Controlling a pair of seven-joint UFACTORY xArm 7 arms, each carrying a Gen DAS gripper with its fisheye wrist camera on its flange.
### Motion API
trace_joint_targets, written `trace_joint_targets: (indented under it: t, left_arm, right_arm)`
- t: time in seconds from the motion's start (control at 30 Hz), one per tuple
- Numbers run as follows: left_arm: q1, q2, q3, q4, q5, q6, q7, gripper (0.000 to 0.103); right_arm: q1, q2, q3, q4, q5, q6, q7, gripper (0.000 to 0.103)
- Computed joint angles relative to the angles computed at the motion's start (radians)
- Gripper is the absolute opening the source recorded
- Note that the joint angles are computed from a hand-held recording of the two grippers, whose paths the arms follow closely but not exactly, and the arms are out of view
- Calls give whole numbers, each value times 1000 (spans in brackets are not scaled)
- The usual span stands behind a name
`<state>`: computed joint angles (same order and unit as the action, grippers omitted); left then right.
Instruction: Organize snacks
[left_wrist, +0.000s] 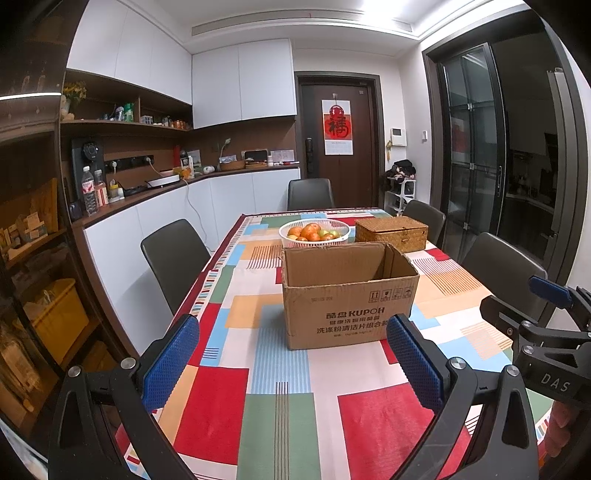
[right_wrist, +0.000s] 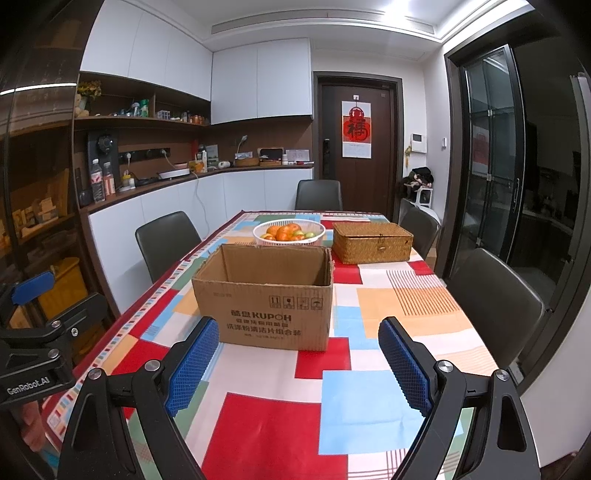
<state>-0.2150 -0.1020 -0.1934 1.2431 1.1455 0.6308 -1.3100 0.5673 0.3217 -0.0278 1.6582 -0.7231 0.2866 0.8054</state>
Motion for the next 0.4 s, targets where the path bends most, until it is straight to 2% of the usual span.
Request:
trace_joint_targets:
  t: [0.4]
  left_arm:
    - [-1, 2, 2, -3, -6, -4, 3, 103]
  right_arm:
    - [-1, 11, 3, 6, 33, 5, -25, 89]
